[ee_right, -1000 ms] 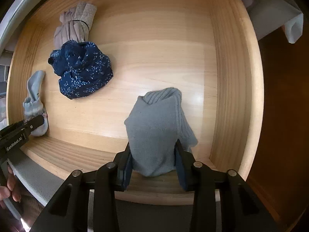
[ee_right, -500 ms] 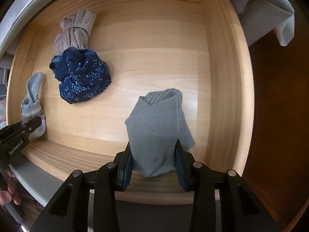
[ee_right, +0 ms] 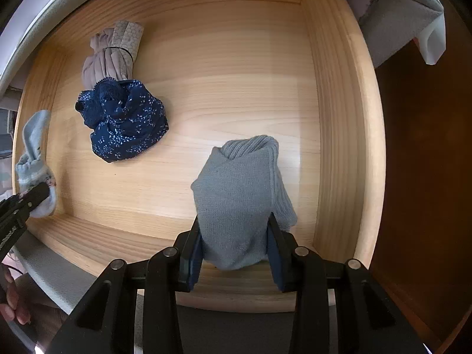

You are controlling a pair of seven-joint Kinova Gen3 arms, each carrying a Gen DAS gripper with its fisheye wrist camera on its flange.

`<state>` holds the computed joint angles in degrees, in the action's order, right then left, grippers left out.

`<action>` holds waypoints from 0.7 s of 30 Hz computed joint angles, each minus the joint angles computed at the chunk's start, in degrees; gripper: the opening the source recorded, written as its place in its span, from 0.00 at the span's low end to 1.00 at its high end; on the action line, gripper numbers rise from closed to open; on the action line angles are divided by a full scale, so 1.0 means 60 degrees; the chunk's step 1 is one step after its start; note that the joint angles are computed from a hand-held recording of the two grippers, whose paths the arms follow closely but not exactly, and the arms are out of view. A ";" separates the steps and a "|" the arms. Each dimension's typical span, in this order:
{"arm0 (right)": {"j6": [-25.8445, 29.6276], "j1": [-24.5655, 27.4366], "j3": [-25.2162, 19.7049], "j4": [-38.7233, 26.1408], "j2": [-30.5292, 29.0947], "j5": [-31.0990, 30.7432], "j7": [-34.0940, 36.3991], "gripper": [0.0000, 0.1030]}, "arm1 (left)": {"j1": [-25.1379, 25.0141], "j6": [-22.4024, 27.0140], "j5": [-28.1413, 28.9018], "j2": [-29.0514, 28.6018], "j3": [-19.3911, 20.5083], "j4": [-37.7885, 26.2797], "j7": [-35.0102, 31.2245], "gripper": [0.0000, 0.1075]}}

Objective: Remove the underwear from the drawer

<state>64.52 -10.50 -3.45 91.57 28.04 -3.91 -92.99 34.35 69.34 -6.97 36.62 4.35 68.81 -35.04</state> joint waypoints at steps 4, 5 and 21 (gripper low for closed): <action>0.0112 0.0087 0.0022 -0.0083 -0.0019 -0.0008 0.0107 0.34 | -0.0005 0.0092 -0.0025 -0.0185 -0.0016 -0.0002 0.0066 0.24; 0.0112 0.0089 0.0022 -0.0085 -0.0015 -0.0008 0.0115 0.34 | -0.0009 0.0136 -0.0055 -0.0241 -0.0010 -0.0021 0.0065 0.24; 0.0373 0.0319 0.0082 -0.0301 -0.0024 -0.0076 0.0358 0.34 | 0.0093 0.0544 -0.0597 -0.1246 0.0061 -0.0036 -0.0044 0.24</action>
<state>66.76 -8.58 -2.96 89.77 27.90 -4.37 -90.85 34.91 72.61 -10.55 29.14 4.72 68.59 -35.31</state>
